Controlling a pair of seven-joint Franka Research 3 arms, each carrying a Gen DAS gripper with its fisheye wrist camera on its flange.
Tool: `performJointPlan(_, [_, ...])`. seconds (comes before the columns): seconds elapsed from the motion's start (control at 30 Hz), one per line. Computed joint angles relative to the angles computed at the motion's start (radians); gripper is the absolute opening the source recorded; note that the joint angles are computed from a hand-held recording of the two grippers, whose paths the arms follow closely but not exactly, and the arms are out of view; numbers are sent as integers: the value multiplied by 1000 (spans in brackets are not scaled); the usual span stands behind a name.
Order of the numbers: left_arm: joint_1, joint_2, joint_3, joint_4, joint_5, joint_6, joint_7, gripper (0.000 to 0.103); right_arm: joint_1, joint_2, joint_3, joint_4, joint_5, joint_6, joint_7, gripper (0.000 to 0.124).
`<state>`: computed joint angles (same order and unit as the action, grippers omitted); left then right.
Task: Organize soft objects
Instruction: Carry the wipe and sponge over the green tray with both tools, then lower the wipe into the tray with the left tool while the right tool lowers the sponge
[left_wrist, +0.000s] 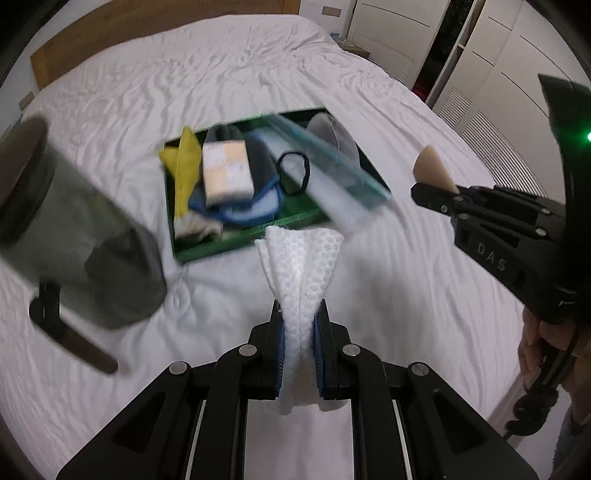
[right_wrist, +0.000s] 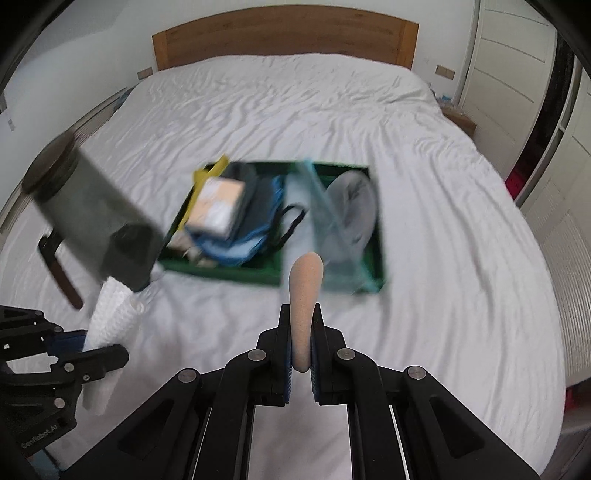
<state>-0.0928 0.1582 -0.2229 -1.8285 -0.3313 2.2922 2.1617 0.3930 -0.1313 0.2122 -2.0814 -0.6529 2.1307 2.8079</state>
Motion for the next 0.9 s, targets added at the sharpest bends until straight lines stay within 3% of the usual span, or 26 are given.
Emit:
performJointPlan(0.37, [-66,248,-19,296,186,88,-224,11,-95,53,-77,11,-75,158,-87,7])
performJointPlan(0.63, [-96,521,-21,663,280,-4,-395,11,-133,235,-172,126,-39,280,-200,7])
performJointPlan(0.9, [-175,798,12,1084,365,-199,-460,11,-126,392,-247,249,109,319,-365,8])
